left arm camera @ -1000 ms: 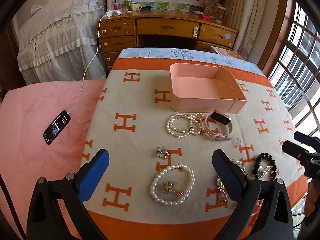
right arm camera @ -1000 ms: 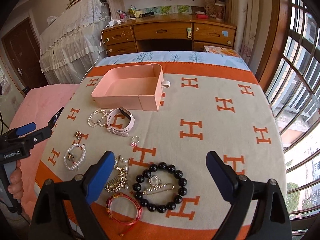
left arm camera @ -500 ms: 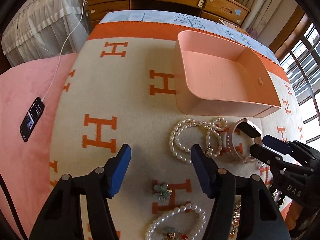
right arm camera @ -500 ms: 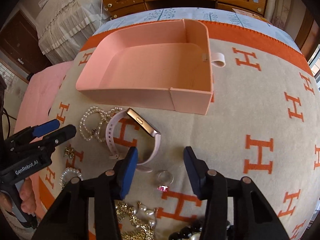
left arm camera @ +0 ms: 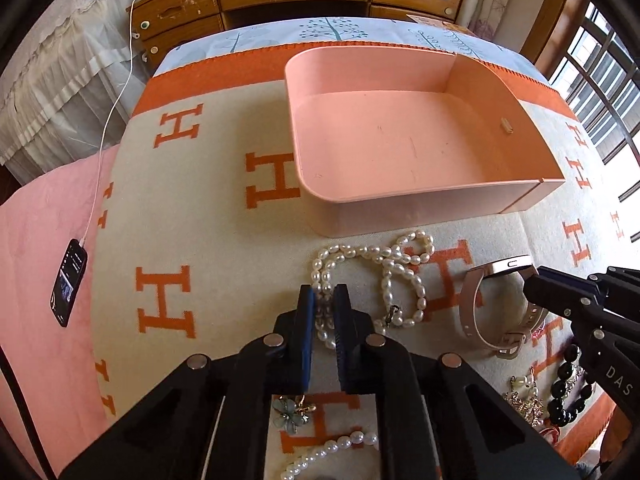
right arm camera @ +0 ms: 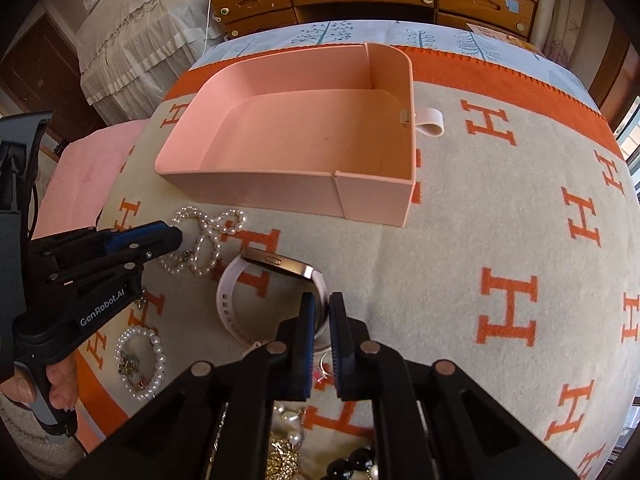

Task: Organize jewelry
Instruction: 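Grasp the white-band smartwatch with the right tool while the left tool closes on the pearl necklace, then lower the smartwatch into the pink box with the right tool while the left tool opens over the pearls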

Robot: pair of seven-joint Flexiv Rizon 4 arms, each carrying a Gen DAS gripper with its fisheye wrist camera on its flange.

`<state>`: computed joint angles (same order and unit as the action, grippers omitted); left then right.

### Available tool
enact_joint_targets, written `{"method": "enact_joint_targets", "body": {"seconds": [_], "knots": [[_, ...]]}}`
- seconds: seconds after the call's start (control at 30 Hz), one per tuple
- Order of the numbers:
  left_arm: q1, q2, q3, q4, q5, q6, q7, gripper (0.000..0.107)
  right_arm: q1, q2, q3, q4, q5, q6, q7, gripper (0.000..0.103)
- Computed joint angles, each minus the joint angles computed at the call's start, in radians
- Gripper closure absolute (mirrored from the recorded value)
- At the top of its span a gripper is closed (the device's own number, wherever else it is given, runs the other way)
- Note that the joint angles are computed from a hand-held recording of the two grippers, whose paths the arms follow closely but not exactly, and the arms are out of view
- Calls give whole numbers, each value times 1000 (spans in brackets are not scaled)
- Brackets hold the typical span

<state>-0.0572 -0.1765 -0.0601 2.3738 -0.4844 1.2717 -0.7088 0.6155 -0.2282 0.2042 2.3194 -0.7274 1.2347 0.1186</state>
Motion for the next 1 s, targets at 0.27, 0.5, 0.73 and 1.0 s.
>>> {"method": "enact_joint_targets", "body": {"seconds": [0.27,0.5,0.73,1.0], "knots": [[-18,71,-59,98,-259,104,212,107,-3,42,6,9,-45,-36,25,97],[-128,163,-26,135,-562,128,438,107,-17,91,21,4,-117,-75,75,97],[-242,219,10,124,-749,171,565,107,-60,152,28,-15,-236,-116,153,97],[-260,187,13,30,-766,160,478,107,-137,121,-9,-54,-393,-71,276,97]]}}
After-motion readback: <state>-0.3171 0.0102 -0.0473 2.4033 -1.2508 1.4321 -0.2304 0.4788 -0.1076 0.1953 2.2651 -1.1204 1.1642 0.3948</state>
